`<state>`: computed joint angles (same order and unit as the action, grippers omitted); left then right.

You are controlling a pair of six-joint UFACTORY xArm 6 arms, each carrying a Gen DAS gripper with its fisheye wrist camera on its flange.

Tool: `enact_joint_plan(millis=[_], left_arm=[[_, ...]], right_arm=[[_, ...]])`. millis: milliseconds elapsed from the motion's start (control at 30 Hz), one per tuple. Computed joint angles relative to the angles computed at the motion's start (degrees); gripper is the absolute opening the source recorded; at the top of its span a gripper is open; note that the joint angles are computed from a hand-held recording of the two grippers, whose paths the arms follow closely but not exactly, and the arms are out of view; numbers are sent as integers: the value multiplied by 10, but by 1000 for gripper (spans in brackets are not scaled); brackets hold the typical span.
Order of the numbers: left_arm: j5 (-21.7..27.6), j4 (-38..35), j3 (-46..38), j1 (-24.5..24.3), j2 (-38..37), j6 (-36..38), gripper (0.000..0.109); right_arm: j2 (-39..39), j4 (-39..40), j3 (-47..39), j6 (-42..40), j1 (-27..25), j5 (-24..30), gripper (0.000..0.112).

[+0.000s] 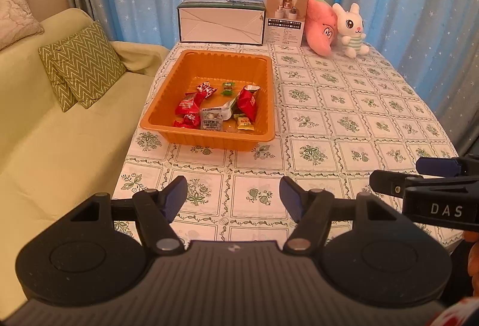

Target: Organize snacks

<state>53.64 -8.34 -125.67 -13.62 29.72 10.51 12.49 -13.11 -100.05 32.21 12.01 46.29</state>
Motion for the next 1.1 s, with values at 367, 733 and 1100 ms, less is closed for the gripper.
enact_joint_plan(millis=[367, 733, 1100], left_arm=[[-5, 6, 1, 0, -1, -4, 66], [-7, 6, 3, -1, -1, -2, 66], [-7, 7, 2, -1, -1, -3, 66]], right_arm=[[4, 4, -6, 3, -1, 0, 75], [2, 5, 0, 6, -2, -1, 75], [4, 8, -3, 7, -2, 2, 75]])
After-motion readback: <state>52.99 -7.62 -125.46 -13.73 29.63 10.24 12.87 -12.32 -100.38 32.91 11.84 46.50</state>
